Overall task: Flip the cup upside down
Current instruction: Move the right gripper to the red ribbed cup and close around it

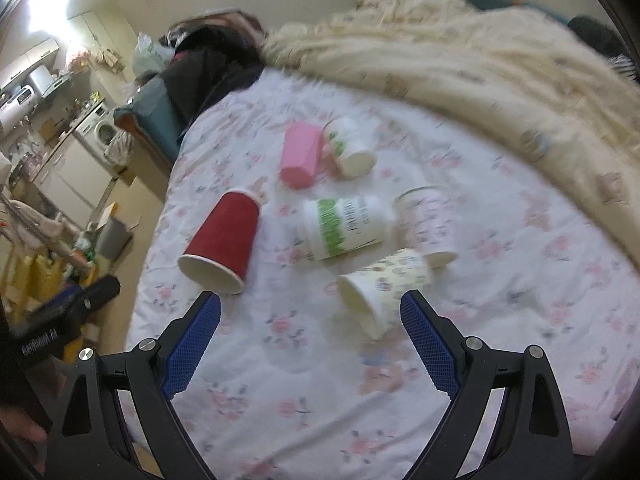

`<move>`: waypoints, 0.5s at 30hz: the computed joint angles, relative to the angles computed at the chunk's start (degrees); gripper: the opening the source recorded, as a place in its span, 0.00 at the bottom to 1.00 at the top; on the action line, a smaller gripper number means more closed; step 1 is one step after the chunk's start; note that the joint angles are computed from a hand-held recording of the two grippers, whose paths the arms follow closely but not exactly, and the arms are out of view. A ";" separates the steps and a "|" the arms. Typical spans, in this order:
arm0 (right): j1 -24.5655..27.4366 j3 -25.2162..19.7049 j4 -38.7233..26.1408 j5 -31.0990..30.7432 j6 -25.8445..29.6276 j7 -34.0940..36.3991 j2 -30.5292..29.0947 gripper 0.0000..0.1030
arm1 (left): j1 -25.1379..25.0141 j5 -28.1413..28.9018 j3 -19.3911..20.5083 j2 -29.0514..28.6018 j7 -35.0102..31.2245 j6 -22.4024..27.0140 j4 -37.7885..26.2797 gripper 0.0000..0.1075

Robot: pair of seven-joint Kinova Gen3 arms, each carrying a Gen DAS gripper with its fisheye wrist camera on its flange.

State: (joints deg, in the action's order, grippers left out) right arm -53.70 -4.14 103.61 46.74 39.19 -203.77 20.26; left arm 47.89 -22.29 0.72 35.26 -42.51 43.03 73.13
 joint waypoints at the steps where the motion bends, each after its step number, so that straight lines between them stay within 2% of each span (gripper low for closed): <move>1: 2.65 -0.99 -1.12 -1.49 -2.33 2.33 0.89 0.91 | -0.85 0.91 0.50 0.13 -0.36 0.65 -0.22 0.95; 3: 7.96 -4.09 -3.21 -4.29 -5.30 6.99 2.64 0.91 | -1.88 2.09 0.93 0.59 -0.89 2.16 -0.89 0.95; 6: 15.93 -10.34 -8.40 -8.16 -5.25 13.98 6.10 0.90 | -3.22 3.50 1.38 1.57 -1.90 5.05 -2.64 0.95; 11: 28.62 -20.84 -15.92 -16.63 -9.21 25.63 14.06 0.90 | -5.25 6.05 1.87 3.58 -3.08 9.37 -5.42 0.95; 13: 29.81 -21.14 -18.74 -20.78 -9.61 29.49 16.74 0.90 | -5.61 6.58 1.99 4.22 -3.75 10.50 -6.28 0.95; 15: 28.83 -18.91 -20.38 -25.28 -10.76 33.07 18.25 0.90 | -5.84 7.05 2.05 4.77 -4.34 11.29 -7.02 0.95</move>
